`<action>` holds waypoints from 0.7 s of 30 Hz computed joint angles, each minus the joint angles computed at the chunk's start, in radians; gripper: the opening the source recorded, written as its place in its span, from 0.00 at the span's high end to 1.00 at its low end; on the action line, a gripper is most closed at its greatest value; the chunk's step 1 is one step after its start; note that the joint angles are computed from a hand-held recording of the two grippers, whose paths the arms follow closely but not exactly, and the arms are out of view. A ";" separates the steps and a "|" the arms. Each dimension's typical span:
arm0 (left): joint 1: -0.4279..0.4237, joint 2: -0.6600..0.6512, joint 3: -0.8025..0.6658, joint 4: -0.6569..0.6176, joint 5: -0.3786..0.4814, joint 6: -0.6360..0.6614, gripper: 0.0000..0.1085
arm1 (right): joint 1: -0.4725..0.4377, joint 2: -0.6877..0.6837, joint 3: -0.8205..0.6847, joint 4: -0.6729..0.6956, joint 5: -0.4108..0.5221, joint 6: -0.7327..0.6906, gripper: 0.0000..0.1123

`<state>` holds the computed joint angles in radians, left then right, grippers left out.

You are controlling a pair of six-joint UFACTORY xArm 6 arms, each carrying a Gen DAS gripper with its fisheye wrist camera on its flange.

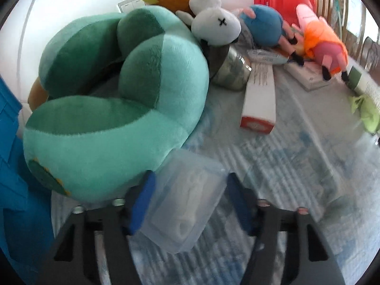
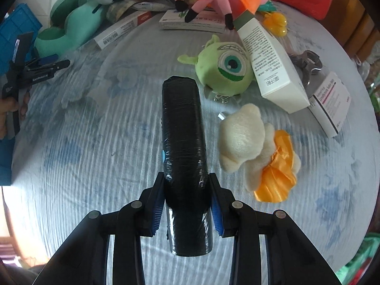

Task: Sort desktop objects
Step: 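Grasp the clear plastic floss box with the left gripper while the right grasps the black handle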

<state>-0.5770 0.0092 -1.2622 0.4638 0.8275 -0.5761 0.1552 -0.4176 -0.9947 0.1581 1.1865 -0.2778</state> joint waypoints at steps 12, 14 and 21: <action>-0.016 -0.011 0.060 0.068 -0.082 0.150 0.33 | 0.030 -0.003 -0.010 -0.003 0.004 0.045 0.70; 0.004 -0.018 0.070 0.027 -0.111 0.183 0.33 | 0.028 -0.018 -0.001 -0.007 0.014 0.050 0.70; 0.041 -0.016 0.086 -0.084 -0.123 0.279 0.33 | 0.056 -0.028 0.004 -0.018 0.017 0.073 0.70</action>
<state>-0.5356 -0.0072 -1.1764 0.3799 0.7045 -0.2974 0.2112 -0.4456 -0.9904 0.1398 1.2038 -0.2043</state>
